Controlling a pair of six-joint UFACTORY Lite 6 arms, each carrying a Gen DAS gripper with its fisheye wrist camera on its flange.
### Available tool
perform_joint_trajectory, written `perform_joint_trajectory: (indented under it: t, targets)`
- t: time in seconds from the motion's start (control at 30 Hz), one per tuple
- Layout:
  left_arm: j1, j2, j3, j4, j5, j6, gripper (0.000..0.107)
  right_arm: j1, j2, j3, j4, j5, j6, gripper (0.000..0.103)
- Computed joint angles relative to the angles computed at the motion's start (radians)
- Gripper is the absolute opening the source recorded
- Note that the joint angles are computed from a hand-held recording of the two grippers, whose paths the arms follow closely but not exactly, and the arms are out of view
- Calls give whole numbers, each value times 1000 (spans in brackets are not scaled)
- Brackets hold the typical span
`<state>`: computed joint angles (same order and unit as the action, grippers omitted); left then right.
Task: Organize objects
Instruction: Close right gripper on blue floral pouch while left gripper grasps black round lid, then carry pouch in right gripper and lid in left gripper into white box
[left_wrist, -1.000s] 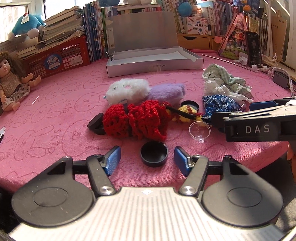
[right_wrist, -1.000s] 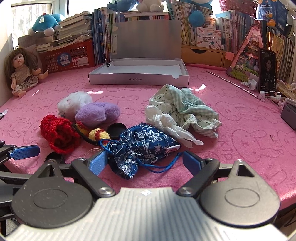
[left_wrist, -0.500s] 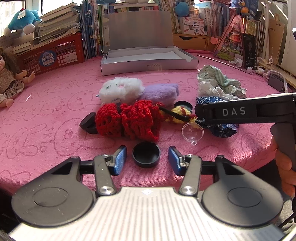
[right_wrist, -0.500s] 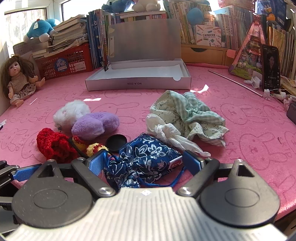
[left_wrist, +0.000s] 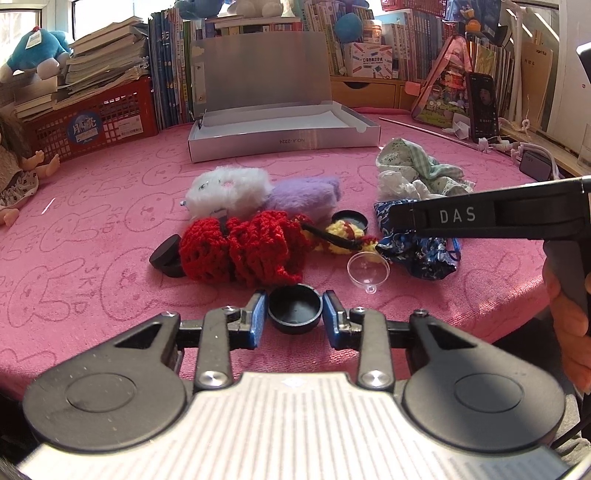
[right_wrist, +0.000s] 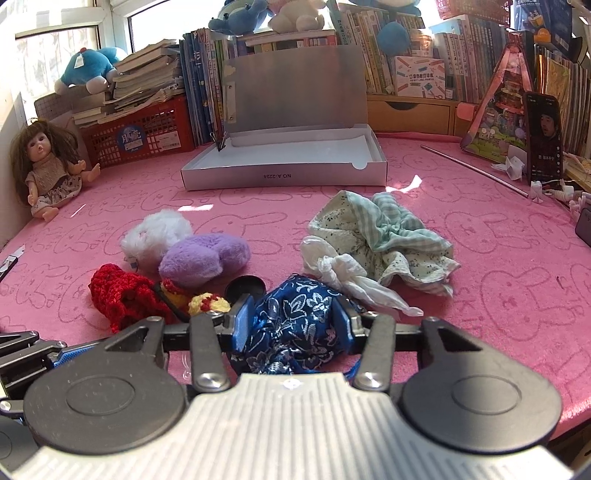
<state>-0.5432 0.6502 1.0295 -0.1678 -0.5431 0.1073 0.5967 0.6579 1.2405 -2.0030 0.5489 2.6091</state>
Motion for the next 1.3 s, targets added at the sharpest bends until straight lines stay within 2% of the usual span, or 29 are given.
perform_joint_trajectory:
  t: [0.23, 0.43, 0.47, 0.5, 0.57, 0.6, 0.63, 0.67, 0.7, 0.73, 0.87, 1.0, 1.07, 1.13, 1.2, 1.23, 1.3]
  targets:
    - [9, -38, -32, 28, -21, -28, 38, -11, -41, -37, -28, -18, 52, 36]
    - [19, -59, -41, 49, -22, -48, 38, -4, -76, -66, -26, -5, 57, 31]
    - [20, -62, -41, 49, -23, -51, 38, -1, -79, -67, -13, 4, 47, 25]
    - [22, -65, -40, 46, -24, -50, 38, 3, -82, -65, 12, 12, 25, 6]
    - [21, -65, -38, 33, -27, -36, 38, 1, -87, -68, 15, 11, 19, 8]
    - [21, -63, -36, 32, -26, -35, 38, -5, -89, -79, -25, 8, 55, 15]
    - [22, -61, -35, 35, -23, -38, 38, -9, -87, -87, -51, 8, 83, 44]
    - [22, -57, -31, 35, -19, -39, 38, -15, -85, -93, -76, -3, 117, 57]
    - [22, -55, -29, 34, -18, -38, 38, -17, -79, -98, -101, -6, 159, 79]
    - [22, -52, -27, 33, -18, -35, 38, -15, -74, -103, -113, 0, 188, 85]
    - [23, -42, -17, 28, -13, -36, 38, 4, -12, -34, 73, -2, 11, 86]
    - [25, -39, -18, 34, -14, -42, 38, -3, 0, -33, 43, -20, 51, 87]
    - [25, -38, -16, 35, -17, -44, 38, -12, -8, -41, 6, -43, 80, 79]
    - [26, -38, -17, 39, -18, -48, 38, -16, -17, -45, -25, -63, 104, 65]
    - [26, -38, -18, 39, -19, -48, 38, -11, -20, -44, -33, -65, 95, 59]
    - [26, -39, -18, 39, -18, -49, 38, -10, -24, -48, -49, -67, 104, 52]
    - [25, -43, -20, 39, -18, -51, 38, -7, -32, -53, -54, -68, 108, 48]
